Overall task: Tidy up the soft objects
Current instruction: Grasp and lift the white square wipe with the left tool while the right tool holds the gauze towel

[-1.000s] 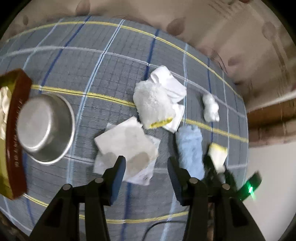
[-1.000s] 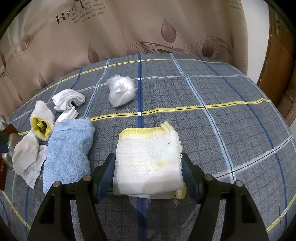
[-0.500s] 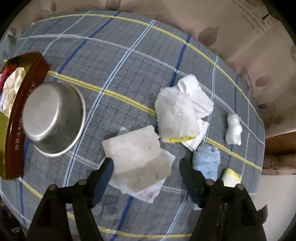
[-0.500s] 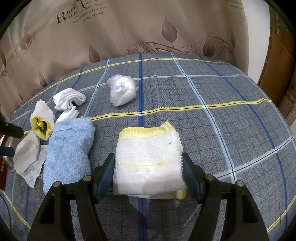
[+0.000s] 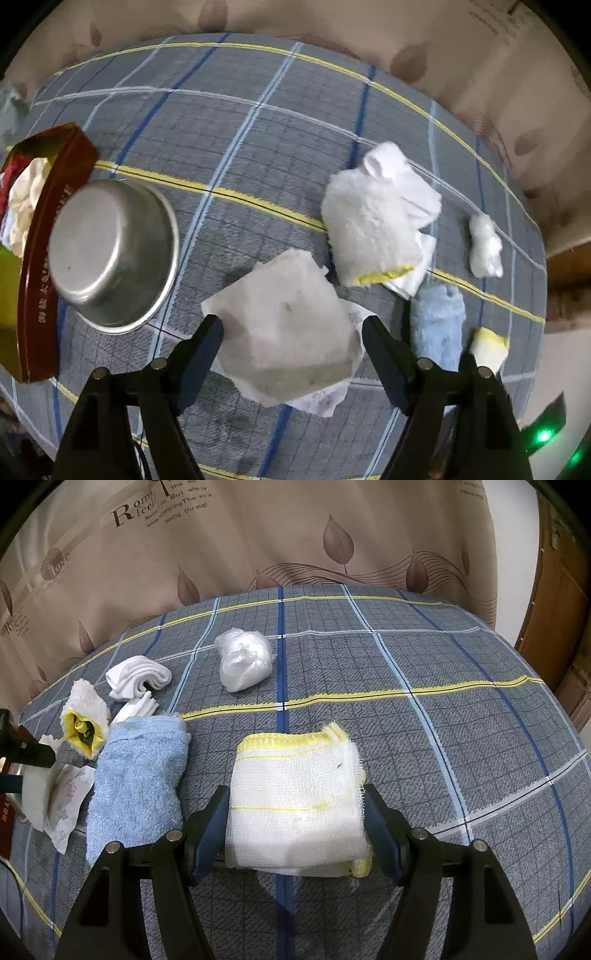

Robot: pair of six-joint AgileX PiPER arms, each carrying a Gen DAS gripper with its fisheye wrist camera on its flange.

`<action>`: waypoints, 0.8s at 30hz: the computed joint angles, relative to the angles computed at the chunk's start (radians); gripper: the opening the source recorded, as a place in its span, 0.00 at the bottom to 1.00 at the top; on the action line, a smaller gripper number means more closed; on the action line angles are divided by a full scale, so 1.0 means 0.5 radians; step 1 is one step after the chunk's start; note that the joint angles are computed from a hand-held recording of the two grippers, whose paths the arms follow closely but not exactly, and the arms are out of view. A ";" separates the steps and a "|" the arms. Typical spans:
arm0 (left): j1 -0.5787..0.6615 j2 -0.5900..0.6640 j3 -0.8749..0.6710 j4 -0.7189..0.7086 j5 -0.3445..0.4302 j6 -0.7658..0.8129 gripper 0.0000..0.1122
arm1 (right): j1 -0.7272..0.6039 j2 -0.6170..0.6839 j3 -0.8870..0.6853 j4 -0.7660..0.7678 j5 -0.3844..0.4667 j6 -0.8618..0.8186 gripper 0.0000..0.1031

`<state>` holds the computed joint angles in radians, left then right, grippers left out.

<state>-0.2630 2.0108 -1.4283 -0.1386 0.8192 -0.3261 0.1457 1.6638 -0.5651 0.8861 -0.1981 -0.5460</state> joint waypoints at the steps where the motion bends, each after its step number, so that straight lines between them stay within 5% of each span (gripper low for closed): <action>1: 0.002 -0.015 0.017 -0.001 -0.007 0.013 0.71 | -0.004 -0.002 0.002 -0.001 0.001 -0.004 0.66; 8: 0.070 -0.129 0.158 -0.264 -0.124 0.316 0.71 | -0.004 -0.005 0.001 0.009 0.004 -0.013 0.66; 15: 0.041 -0.075 0.107 -0.038 -0.091 -0.026 0.73 | -0.005 -0.005 0.001 -0.001 0.006 -0.002 0.67; 24: 0.033 -0.049 0.156 -0.055 -0.143 -0.052 0.74 | -0.001 -0.004 -0.002 0.034 0.005 -0.036 0.67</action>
